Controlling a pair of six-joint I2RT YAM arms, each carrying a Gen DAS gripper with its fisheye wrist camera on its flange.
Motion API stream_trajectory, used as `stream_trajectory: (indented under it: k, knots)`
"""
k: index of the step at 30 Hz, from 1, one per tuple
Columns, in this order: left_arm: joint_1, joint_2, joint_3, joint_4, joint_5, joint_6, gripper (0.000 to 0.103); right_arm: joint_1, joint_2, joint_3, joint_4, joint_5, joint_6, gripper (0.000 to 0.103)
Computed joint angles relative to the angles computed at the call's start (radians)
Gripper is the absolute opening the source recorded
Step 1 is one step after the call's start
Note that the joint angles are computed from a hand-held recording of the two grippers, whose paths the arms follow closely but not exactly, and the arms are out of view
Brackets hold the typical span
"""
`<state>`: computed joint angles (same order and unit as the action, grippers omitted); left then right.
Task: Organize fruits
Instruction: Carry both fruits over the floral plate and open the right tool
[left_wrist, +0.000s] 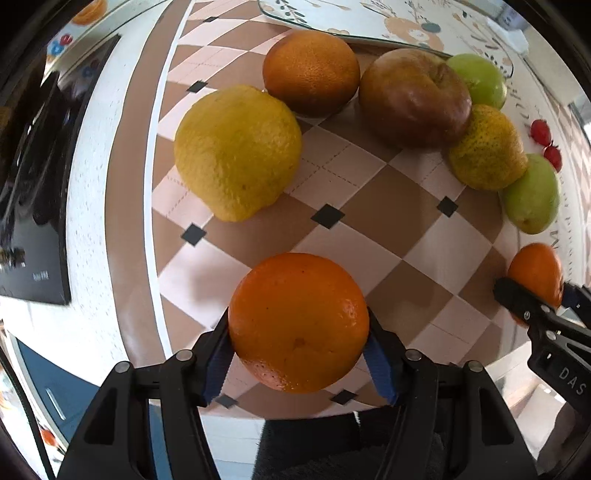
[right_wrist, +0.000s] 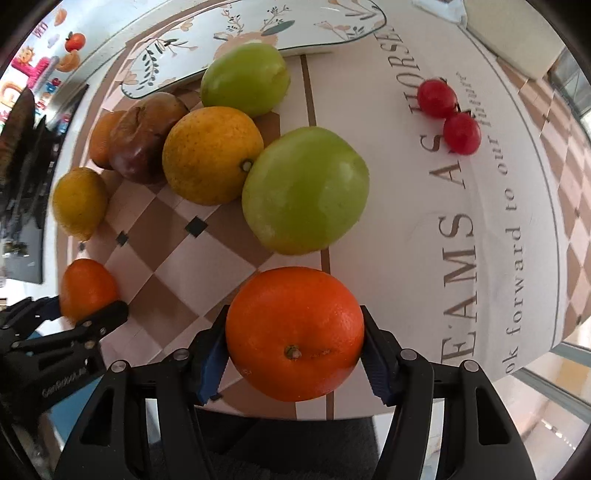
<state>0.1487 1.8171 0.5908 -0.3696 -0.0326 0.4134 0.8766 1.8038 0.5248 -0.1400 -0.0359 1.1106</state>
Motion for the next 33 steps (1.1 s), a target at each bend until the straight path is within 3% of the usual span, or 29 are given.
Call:
stream_trajectory:
  k: [5, 8, 11, 15, 18, 25, 27, 33]
  knots:
    - [0.012, -0.137, 0.025, -0.164, 0.081, -0.033, 0.061, -0.07, -0.262, -0.115, -0.06, -0.025, -0.077, 0.065]
    - [0.021, -0.208, 0.142, -0.347, 0.183, -0.077, 0.061, -0.248, -0.42, -0.106, -0.176, -0.07, -0.248, 0.065]
    - [-0.02, -0.208, 0.335, -0.475, 0.278, -0.156, 0.061, -0.417, -0.501, 0.0, -0.311, -0.113, -0.432, 0.065]
    - [-0.111, -0.014, 0.654, -0.505, 0.307, -0.28, 0.061, -0.585, -0.332, 0.214, -0.32, -0.118, -0.635, 0.065]
    - [-0.163, 0.189, 0.865, -0.505, 0.274, -0.345, 0.061, -0.628, -0.078, 0.408, -0.266, -0.075, -0.716, 0.065]
    - [-0.205, 0.741, 1.501, -0.771, 0.267, -0.439, 0.061, -0.672, 0.424, 0.89, -0.359, -0.077, -0.83, 0.065]
    - [-0.212, 0.842, 1.625, -0.83, 0.256, -0.45, 0.061, -0.669, 0.522, 0.993, -0.393, -0.075, -0.855, 0.065]
    - [-0.239, 0.996, 1.816, -0.922, 0.233, -0.451, 0.061, -0.662, 0.666, 1.167, -0.482, -0.065, -0.902, 0.065]
